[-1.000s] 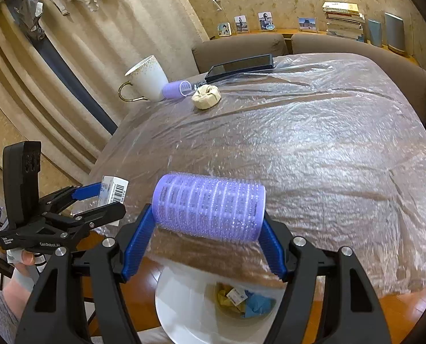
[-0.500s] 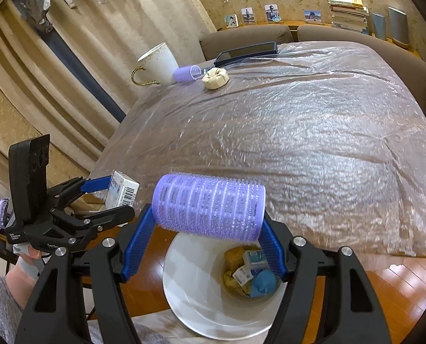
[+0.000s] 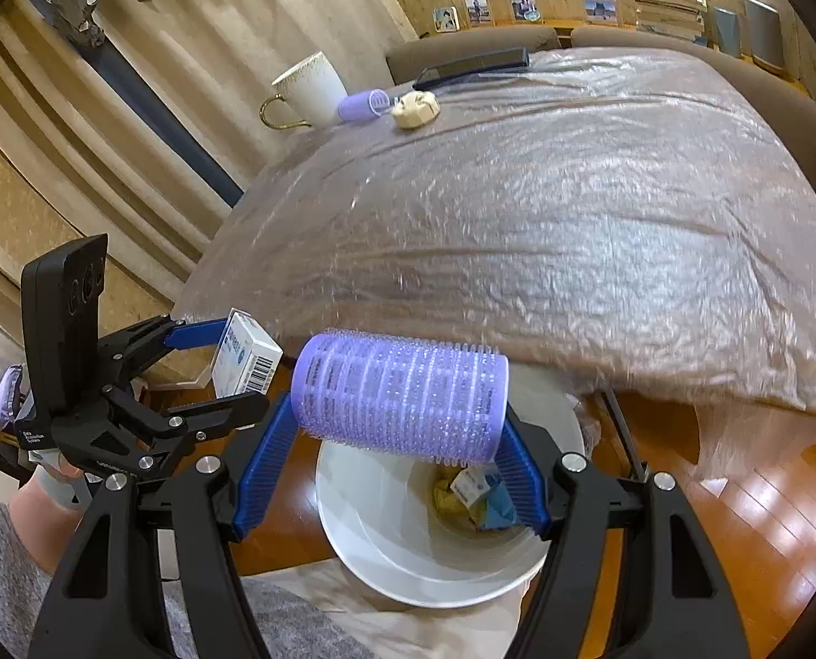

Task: Collect trash
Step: 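Carry the medicine box and purple roller off the table over the bin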

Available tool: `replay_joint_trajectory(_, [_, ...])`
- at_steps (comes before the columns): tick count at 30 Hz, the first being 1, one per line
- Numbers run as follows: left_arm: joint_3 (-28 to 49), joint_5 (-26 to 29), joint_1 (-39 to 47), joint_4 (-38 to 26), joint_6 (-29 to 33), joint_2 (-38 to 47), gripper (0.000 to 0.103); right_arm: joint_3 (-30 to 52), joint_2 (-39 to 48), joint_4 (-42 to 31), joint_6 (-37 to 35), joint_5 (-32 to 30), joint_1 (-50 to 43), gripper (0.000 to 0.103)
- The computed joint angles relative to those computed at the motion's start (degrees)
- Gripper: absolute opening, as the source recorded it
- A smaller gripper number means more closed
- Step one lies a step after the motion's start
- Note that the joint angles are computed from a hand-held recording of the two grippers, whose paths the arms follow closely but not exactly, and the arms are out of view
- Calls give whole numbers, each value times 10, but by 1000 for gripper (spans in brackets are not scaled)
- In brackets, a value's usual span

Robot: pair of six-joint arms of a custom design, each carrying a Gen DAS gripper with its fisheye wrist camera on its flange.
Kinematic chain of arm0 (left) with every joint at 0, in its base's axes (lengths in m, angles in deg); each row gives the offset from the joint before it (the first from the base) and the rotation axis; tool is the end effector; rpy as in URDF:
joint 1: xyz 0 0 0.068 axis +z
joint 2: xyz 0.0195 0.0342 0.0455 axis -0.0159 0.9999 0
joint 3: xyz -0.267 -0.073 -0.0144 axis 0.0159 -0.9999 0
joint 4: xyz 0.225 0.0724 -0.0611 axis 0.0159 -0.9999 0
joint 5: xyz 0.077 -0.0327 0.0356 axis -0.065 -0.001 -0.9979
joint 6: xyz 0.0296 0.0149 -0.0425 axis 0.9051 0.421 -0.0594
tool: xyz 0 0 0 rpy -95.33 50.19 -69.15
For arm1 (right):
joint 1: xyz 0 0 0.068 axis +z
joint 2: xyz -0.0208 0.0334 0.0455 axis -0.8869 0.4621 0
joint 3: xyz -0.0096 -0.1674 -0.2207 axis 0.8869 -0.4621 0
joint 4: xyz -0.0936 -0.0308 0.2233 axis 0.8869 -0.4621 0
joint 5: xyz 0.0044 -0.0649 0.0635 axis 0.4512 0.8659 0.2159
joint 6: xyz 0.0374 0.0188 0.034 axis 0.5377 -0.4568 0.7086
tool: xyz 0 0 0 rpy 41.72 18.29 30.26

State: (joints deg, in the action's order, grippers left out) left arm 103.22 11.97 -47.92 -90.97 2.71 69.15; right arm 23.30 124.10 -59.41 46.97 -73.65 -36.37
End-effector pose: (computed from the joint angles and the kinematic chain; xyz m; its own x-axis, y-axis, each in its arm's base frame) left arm 0.1323 -0.1311 0.3402 -0.8671 0.0373 -0.4968 0.1355 0.9772 -0.1632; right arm 0.1820 0.1091 0.3027 -0.7882 -0.3403 -0.5128 -0.5844 0.6751 0.4502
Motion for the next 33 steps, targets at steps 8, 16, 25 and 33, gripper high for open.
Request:
replay_joint_trajectory(8, [-17,-7,-37,1,-21,10,100,-28,-16,-3,-4,17,12,68])
replay_joint_trajectory(16, [-44,-4,-60,9,-45,17,100,-55,-23,7,0,37,27,68])
replay_joint_trajectory(25, [-83,-1,-76,23,-67,22,100,-86,-14,33,10,53,41,68])
replay_joint_trajectory(33, [-117,1,-79,41,-86,33,100,-107,14,67,28,81,73,68])
